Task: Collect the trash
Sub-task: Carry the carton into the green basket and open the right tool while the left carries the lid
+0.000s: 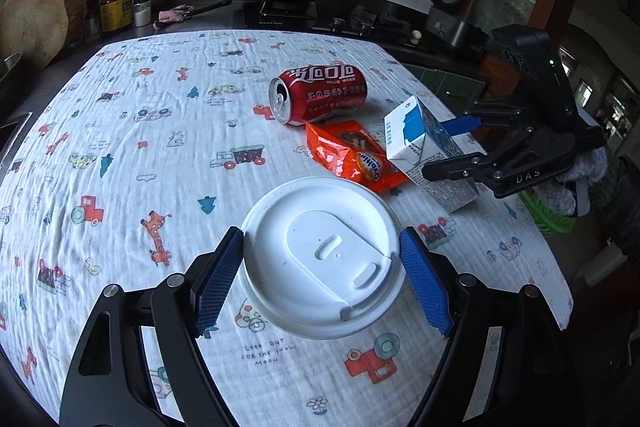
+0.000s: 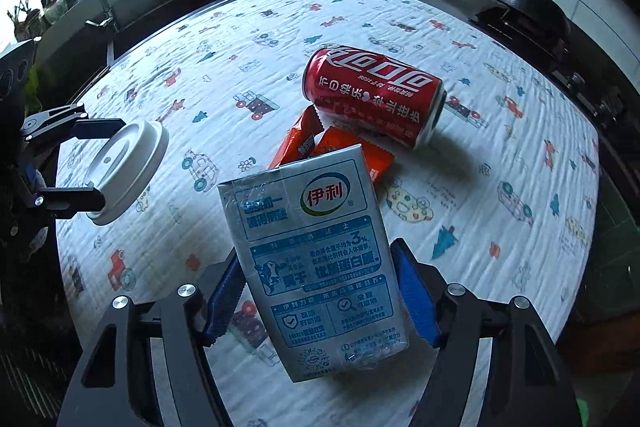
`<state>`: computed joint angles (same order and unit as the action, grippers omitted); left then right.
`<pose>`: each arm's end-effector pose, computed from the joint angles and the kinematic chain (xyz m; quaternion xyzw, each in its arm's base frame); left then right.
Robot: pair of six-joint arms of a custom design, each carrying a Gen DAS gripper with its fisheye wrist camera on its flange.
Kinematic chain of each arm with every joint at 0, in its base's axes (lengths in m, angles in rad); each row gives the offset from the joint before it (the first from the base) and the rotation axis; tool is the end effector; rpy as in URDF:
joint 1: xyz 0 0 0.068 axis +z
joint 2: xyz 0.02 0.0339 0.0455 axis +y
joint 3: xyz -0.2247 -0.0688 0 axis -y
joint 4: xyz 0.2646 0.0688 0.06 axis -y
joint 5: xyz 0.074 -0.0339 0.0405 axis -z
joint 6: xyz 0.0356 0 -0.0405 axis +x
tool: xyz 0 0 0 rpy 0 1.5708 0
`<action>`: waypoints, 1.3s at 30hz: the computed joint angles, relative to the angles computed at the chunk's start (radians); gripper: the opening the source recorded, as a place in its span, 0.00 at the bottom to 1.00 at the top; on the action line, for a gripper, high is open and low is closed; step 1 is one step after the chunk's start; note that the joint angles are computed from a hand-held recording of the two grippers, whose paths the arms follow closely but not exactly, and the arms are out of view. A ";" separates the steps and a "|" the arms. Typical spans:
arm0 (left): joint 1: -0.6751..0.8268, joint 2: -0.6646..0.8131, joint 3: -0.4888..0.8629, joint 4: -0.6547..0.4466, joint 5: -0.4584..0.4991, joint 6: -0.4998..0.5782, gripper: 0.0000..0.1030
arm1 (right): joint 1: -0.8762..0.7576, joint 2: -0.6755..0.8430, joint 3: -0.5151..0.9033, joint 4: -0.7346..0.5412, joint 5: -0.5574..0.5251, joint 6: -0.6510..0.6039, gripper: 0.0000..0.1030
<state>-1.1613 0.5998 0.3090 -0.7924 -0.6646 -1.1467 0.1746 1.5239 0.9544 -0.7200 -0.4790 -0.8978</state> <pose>0.0811 -0.1316 0.1318 -0.0720 0.9179 -0.0805 0.3818 0.2867 0.0672 0.1444 -0.5200 0.8099 0.1715 0.2105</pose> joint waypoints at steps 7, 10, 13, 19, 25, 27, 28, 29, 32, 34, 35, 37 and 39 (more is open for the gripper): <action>-0.053 0.119 0.074 0.117 -0.002 0.083 0.75 | -0.251 -0.240 -0.128 -0.096 -0.098 0.023 0.66; -0.060 0.190 0.115 0.184 0.013 0.132 0.75 | -0.426 -0.238 -0.099 -0.144 -0.119 -0.019 0.66; -0.059 0.272 0.161 0.253 0.037 0.182 0.75 | -0.595 -0.164 -0.027 -0.153 -0.120 -0.058 0.66; -0.036 0.471 0.289 0.390 0.097 0.274 0.75 | -0.829 0.071 0.164 -0.083 -0.105 -0.035 0.66; 0.002 0.662 0.452 0.456 0.150 0.364 0.75 | -0.923 0.259 0.265 0.056 -0.082 0.057 0.66; 0.014 0.730 0.517 0.471 0.167 0.400 0.75 | -0.938 0.314 0.290 0.094 -0.071 0.078 0.66; 0.019 0.759 0.548 0.475 0.175 0.412 0.75 | -0.943 0.341 0.305 0.103 -0.069 0.089 0.66; 0.024 0.793 0.582 0.481 0.184 0.429 0.75 | -0.945 0.365 0.321 0.103 -0.069 0.098 0.67; 0.035 0.892 0.688 0.491 0.203 0.472 0.75 | -0.946 0.430 0.358 0.127 -0.066 0.118 0.67; 0.048 0.966 0.771 0.495 0.223 0.507 0.75 | -0.947 0.470 0.387 0.119 -0.064 0.124 0.67; 0.050 0.993 0.803 0.496 0.228 0.520 0.75 | -0.948 0.486 0.397 0.119 -0.064 0.129 0.67; 0.059 1.063 0.888 0.497 0.245 0.557 0.75 | -0.953 0.508 0.413 0.112 -0.071 0.128 0.68; 0.069 1.137 0.982 0.487 0.263 0.584 0.75 | -0.965 0.527 0.428 0.104 -0.084 0.120 0.74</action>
<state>-1.0923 1.7369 1.2907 -0.3056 -0.4011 -0.5629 -0.7904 2.0508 1.3823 -0.6155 -0.5631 -0.7778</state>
